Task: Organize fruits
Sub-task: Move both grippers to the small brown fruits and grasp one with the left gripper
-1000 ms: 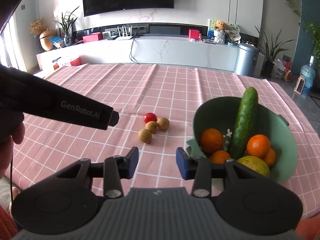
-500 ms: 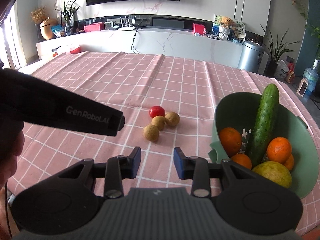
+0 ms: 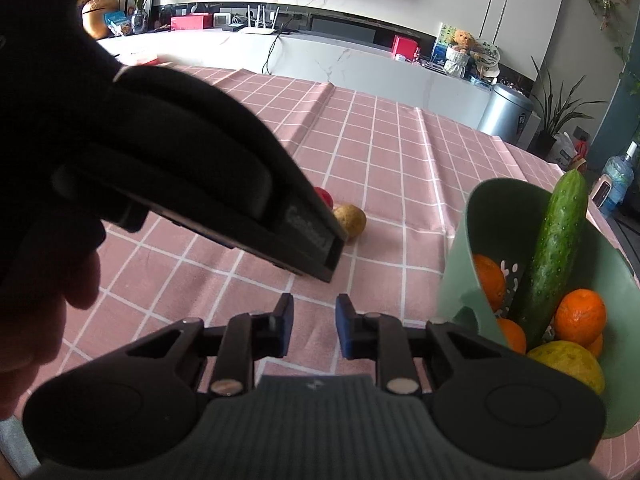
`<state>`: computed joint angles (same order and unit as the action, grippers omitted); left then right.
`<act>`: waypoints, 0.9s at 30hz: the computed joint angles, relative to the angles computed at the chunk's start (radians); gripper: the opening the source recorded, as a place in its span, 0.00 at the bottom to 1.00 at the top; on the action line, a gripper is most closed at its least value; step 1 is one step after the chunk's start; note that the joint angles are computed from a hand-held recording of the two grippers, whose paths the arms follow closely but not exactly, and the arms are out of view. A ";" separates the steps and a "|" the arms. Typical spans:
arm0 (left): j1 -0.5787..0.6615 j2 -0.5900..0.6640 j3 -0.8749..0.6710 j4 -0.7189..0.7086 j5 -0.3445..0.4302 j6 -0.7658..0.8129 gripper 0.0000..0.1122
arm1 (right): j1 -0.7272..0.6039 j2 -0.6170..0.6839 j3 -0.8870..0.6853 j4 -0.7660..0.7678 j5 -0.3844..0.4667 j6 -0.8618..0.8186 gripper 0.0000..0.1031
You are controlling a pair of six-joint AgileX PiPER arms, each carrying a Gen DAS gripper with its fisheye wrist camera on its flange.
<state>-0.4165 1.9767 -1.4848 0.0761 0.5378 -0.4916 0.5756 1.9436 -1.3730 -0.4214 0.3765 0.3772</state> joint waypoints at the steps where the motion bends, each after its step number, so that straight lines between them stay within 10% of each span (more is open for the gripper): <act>1: 0.000 0.008 -0.007 -0.003 -0.002 0.003 0.44 | -0.005 0.011 -0.017 0.017 0.008 -0.013 0.17; 9: 0.013 0.040 -0.040 -0.070 0.001 0.078 0.24 | -0.017 0.031 -0.042 0.086 0.016 -0.070 0.15; 27: 0.038 -0.103 0.083 0.168 -0.018 -0.173 0.22 | -0.005 0.065 -0.090 0.021 0.001 0.028 0.16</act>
<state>-0.3787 1.8742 -1.4020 0.2445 0.5199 -0.6643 0.5709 2.0085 -1.4631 -0.4003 0.3773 0.4050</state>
